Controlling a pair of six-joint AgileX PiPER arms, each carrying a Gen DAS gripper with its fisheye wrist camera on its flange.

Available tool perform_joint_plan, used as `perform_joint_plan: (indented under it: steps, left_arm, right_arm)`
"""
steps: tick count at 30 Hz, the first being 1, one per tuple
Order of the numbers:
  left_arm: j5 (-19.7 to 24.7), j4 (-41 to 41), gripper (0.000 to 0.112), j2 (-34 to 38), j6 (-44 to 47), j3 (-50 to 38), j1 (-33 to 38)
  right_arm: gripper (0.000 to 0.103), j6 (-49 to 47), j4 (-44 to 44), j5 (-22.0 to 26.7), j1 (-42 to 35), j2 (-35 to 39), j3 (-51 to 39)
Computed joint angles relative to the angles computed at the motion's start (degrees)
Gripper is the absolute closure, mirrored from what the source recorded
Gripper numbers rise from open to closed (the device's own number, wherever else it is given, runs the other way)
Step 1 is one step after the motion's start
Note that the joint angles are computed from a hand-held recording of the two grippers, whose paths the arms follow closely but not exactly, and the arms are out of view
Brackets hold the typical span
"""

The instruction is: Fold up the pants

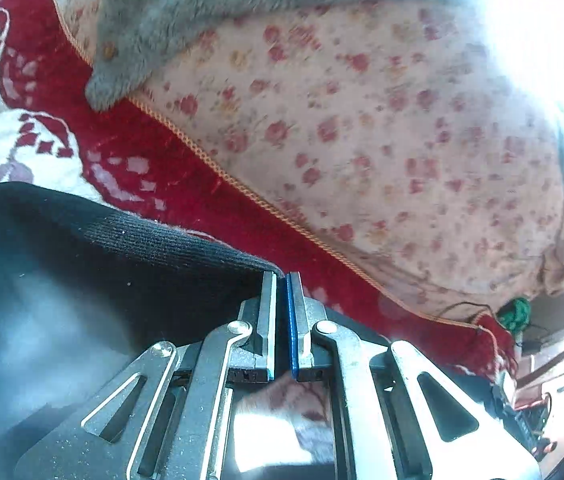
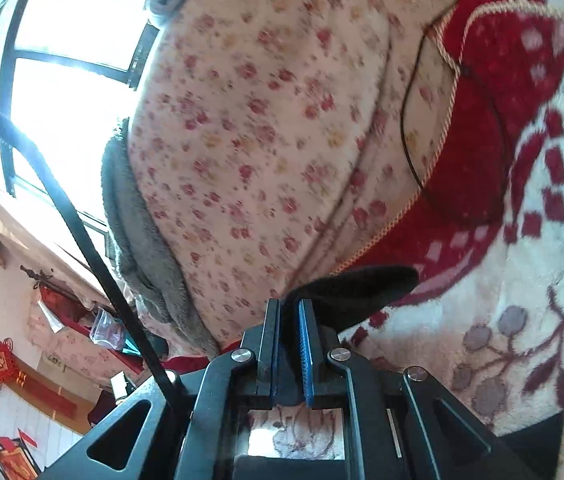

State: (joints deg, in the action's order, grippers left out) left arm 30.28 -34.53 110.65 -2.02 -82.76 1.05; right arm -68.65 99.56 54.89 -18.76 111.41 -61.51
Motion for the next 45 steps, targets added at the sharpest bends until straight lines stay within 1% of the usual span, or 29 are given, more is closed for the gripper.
perform_joint_plan:
  steps: [1, 5, 7, 8, 9, 10, 11, 12, 14, 15, 16, 17, 18, 19, 20, 22, 23, 27, 33, 36, 37, 38, 39, 40, 41, 42, 43, 44, 45]
  left_arm:
    - [-0.5, -1.3, 0.112, -2.1, 1.9, 2.0, 0.0]
    - [-2.1, -1.8, 0.112, -7.4, 4.5, 7.3, -1.6]
    - [-2.3, 0.2, 0.112, -8.6, 3.6, 8.6, -2.6]
    - [-1.9, -0.4, 0.112, -9.0, 4.5, 9.1, -2.7]
    - [-1.6, -2.0, 0.112, -9.2, 6.2, 9.9, -2.5]
    - [-1.5, -1.9, 0.111, -9.0, 5.8, 10.2, -2.6]
    - [-1.6, -0.6, 0.111, -8.6, 4.1, 10.2, -2.9]
    - [-1.4, 0.0, 0.111, -8.1, 3.4, 10.1, -2.9]
    - [-0.5, 1.1, 0.111, -6.3, 1.8, 9.2, -2.4]
    - [0.3, 2.9, 0.109, -4.7, -0.2, 7.9, -2.2]
    - [1.2, 3.9, 0.103, -3.1, -1.6, 6.6, -1.8]
    - [1.7, 3.1, 0.099, -1.8, -1.3, 5.9, -1.0]
    - [2.3, 2.2, 0.089, -0.4, -1.1, 5.0, -0.3]
    - [2.6, 1.3, 0.081, 0.3, -0.7, 4.7, 0.3]
    - [2.4, -0.3, 0.078, 1.4, -0.1, 4.3, 1.2]
    - [1.8, 0.4, 0.072, 2.8, -1.7, 3.2, 1.6]
    - [1.6, 1.8, 0.071, 4.1, -3.6, 2.0, 1.6]
    - [2.8, 3.2, 0.07, 8.3, -6.7, -2.9, 1.5]
    - [3.7, 3.9, 0.07, 13.1, -10.5, -9.9, 1.2]
    - [6.6, 6.2, 0.07, 16.6, -13.3, -15.7, 0.4]
    - [8.2, 7.5, 0.07, 17.9, -14.6, -17.8, 0.1]
    - [9.6, 9.0, 0.07, 19.3, -16.3, -19.9, -0.2]
    - [10.7, 10.5, 0.07, 20.6, -18.1, -21.7, -0.6]
    - [11.8, 11.6, 0.071, 22.0, -19.3, -23.3, -0.8]
    - [12.4, 12.3, 0.077, 22.8, -19.7, -24.0, -0.9]
    - [12.8, 14.4, 0.1, 23.2, -21.1, -24.5, -1.2]
    - [12.2, 15.3, 0.104, 23.0, -20.9, -23.8, -1.3]
    - [9.8, 14.0, 0.104, 21.9, -18.6, -21.3, -1.1]
    - [8.7, 13.3, 0.107, 21.2, -17.4, -19.9, -1.0]
  right_arm:
    - [0.095, -0.2, -0.2, 0.4, -0.6, -1.0, 0.7]
    - [0.095, -0.6, -1.1, 3.0, -3.6, -4.1, 3.9]
    - [0.095, 1.2, -4.3, 4.2, -4.4, -4.4, 4.2]
    - [0.094, 2.2, -5.5, 4.5, -4.3, -4.3, 4.5]
    - [0.089, 3.7, -7.4, 5.0, -4.0, -3.8, 4.6]
    - [0.084, 5.3, -9.5, 5.1, -3.4, -2.8, 4.4]
    - [0.073, 6.4, -10.7, 4.9, -2.8, -2.1, 4.6]
    - [0.065, 7.2, -11.5, 4.4, -1.9, -1.2, 5.0]
    - [0.064, 8.5, -12.7, 3.4, 0.1, 0.9, 5.3]
    - [0.064, 8.7, -12.5, 2.8, 0.9, 1.9, 5.3]
    - [0.064, 8.9, -11.8, 2.0, 1.5, 2.8, 5.4]
    - [0.061, 9.7, -11.2, 1.2, 2.2, 3.6, 5.3]
    - [0.057, 11.9, -11.5, 0.5, 2.8, 4.8, 4.5]
    - [0.056, 13.3, -12.2, 0.2, 3.1, 5.7, 3.8]
    - [0.056, 15.0, -13.2, -0.9, 3.7, 6.3, 3.0]
    - [0.056, 18.1, -15.1, -3.1, 4.8, 7.3, 1.0]
    - [0.056, 19.1, -15.6, -3.8, 5.1, 7.5, 0.2]
    - [0.056, 20.9, -12.8, -7.5, 6.4, 9.2, -2.9]
    - [0.056, 20.1, -11.1, -5.8, 5.9, 12.3, -6.1]
    - [0.056, 18.1, -9.8, -5.7, 6.3, 13.1, -6.7]
    - [0.057, 16.9, -9.1, -5.3, 6.3, 13.4, -6.8]
    - [0.066, 15.7, -8.6, -5.2, 6.4, 13.6, -6.7]
    - [0.079, 14.8, -8.6, -5.0, 6.3, 13.9, -6.9]
    - [0.084, 13.6, -8.3, -4.2, 6.1, 14.7, -7.2]
    - [0.093, 11.7, -6.8, -3.1, 5.6, 15.5, -7.0]
    - [0.096, 10.1, -5.2, -2.6, 5.4, 16.0, -6.5]
    - [0.097, 8.0, -3.1, -1.3, 4.8, 16.4, -5.6]
    - [0.097, 6.4, -1.6, 0.0, 4.4, 16.5, -4.9]
    - [0.097, 4.8, -0.7, 1.1, 4.1, 16.3, -4.3]
